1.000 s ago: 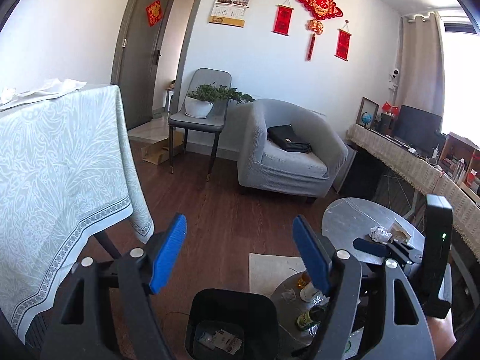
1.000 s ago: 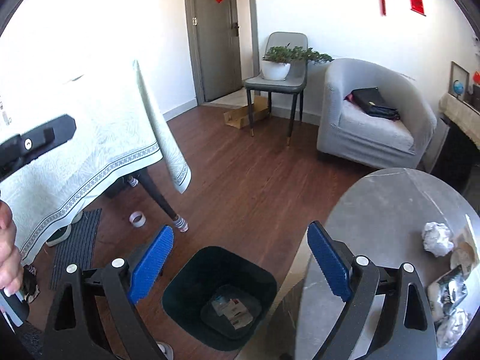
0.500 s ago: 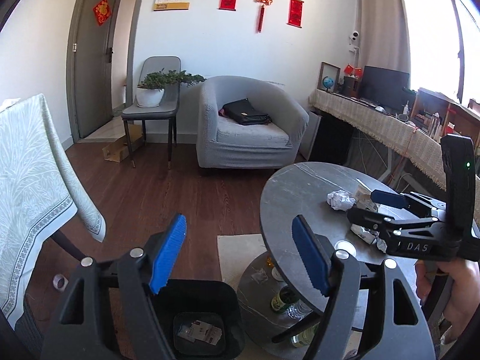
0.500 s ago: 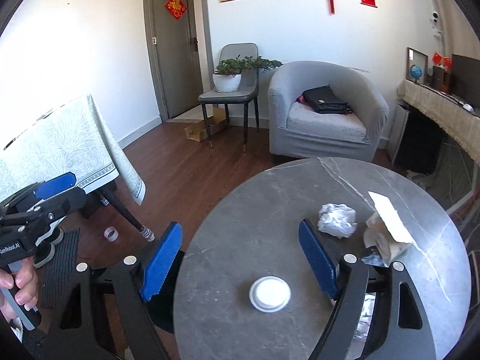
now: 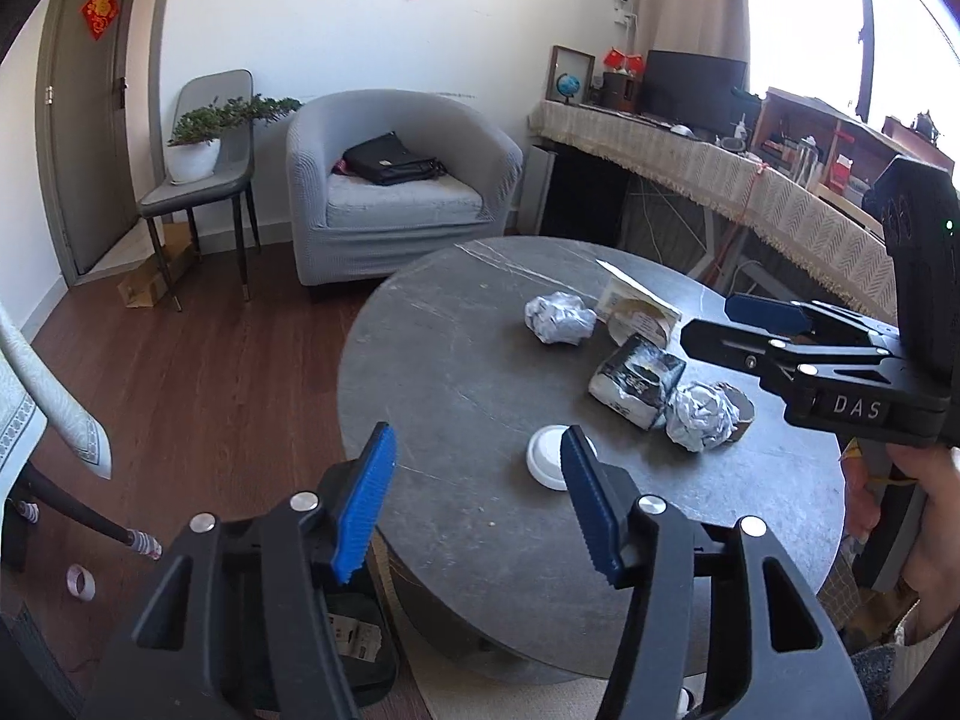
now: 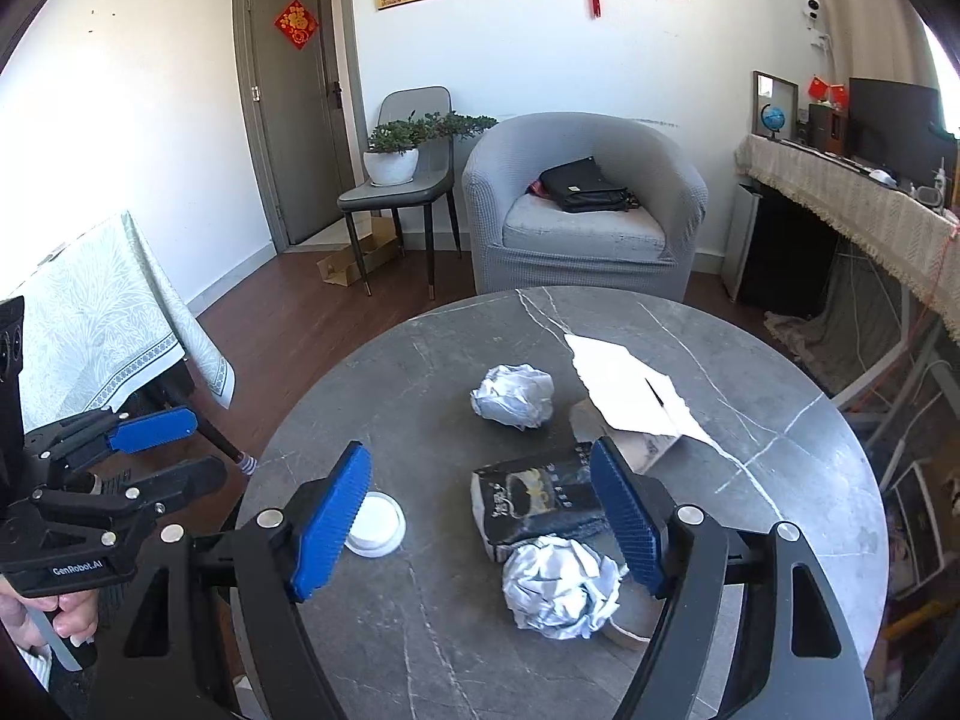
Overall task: Collect trash
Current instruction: 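Grasp the white round lid with the left tool, then grasp the crumpled foil ball with the right tool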
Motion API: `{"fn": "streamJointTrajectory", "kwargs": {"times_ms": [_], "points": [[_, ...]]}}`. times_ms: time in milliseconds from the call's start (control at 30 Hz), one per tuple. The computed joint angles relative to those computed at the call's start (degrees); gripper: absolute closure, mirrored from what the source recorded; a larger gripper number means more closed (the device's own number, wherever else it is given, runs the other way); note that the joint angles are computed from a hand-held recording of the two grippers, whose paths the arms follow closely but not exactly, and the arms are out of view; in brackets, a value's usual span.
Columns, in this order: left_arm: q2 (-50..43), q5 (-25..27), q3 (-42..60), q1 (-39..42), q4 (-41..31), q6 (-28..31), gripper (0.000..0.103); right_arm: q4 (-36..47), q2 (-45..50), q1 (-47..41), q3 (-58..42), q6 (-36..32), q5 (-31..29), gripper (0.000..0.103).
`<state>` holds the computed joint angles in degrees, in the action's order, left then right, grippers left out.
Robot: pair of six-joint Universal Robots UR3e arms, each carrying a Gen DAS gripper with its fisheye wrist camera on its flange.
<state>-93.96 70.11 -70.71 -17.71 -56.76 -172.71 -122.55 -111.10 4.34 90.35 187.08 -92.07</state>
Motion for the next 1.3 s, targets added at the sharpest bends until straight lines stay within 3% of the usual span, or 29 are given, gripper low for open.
{"fn": "streamJointTrajectory", "kwargs": {"times_ms": [267, 633, 767, 1033, 1300], "points": [[-5.5, 3.8, 3.5, -6.7, -3.8, 2.5, 0.038, 3.9, -7.3, -9.5, 4.0, -3.9, 5.9, 0.027], [-12.6, 9.5, 9.5, -11.2, -5.3, -0.4, 0.047, 10.5, -14.2, -19.0, 7.6, -12.6, 13.1, 0.027], [-14.8, 11.3, 11.2, -12.2, -3.6, -1.4, 0.047, 10.6, -13.9, -16.1, 8.5, -16.1, 12.0, 0.027], [-16.2, 11.6, 12.5, -12.7, -2.7, -2.9, 0.061, 7.5, -9.1, -9.9, 8.5, -17.4, 8.2, 0.037], [-15.8, 10.2, 12.6, -11.8, -3.0, -3.1, 0.062, 7.0, -5.7, -5.6, 7.2, -16.5, 3.9, 0.044]]}}
